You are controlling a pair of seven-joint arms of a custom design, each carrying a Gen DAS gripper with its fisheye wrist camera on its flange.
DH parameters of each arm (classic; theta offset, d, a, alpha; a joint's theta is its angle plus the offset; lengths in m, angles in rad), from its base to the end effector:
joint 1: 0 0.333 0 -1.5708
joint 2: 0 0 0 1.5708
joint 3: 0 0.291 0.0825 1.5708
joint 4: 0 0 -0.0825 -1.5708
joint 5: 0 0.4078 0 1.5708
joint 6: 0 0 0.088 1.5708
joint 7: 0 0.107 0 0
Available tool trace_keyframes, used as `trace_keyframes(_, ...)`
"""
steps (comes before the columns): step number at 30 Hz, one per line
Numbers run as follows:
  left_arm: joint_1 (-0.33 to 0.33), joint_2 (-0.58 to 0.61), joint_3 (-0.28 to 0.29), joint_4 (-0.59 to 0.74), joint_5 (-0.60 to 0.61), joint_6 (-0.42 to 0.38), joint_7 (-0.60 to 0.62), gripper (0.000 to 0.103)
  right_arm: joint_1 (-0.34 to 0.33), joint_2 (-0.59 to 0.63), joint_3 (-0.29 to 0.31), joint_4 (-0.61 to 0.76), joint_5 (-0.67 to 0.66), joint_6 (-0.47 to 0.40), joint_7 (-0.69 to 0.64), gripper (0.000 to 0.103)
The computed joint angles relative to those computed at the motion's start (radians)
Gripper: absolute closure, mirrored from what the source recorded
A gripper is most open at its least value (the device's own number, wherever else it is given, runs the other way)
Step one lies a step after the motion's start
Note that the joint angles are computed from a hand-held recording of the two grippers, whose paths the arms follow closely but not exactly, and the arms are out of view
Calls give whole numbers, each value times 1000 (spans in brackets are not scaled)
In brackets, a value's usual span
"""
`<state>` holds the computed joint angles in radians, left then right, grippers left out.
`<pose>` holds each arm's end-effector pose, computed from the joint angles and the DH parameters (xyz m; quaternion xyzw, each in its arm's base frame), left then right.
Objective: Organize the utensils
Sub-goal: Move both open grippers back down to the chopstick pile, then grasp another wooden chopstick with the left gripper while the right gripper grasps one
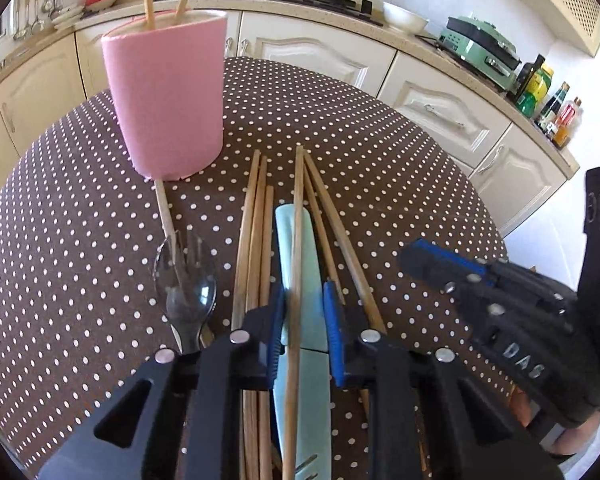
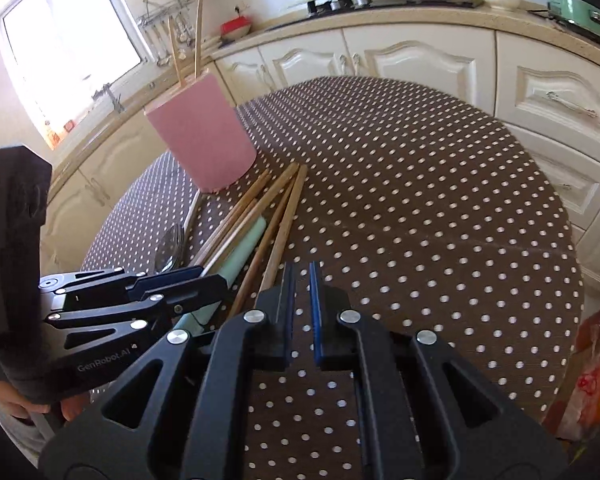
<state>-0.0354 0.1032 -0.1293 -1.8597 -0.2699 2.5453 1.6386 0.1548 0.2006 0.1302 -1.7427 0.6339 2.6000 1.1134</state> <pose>0.6446 -0.1011 0.4935 -0.6566 0.6898 -0.2849 0.1092 0.6595 0.1745 0.4962 -0.7371 0.5490 -0.0727 0.3872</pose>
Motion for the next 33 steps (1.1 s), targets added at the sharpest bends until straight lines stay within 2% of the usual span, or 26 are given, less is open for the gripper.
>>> trace_keyframes(2, 6, -12, 0, -14, -29, -2, 17, 84, 1, 10, 1, 17, -5, -28, 10, 73)
trace_keyframes(4, 9, -17, 0, -20, -49, -4, 27, 84, 5, 11, 3, 15, -16, -24, 12, 64)
trace_keyframes(18, 22, -57, 6, -68, -144, 6, 87, 84, 16, 58, 8, 73, -97, -57, 64, 61)
trace_keyframes(29, 28, -58, 14, -60, -131, -12, 67, 83, 76, 97, -13, 127, -396, -71, 210, 64)
trace_keyframes(33, 31, -52, 15, -45, -127, -25, 59, 83, 92, 122, -19, 169, -482, -110, 245, 64)
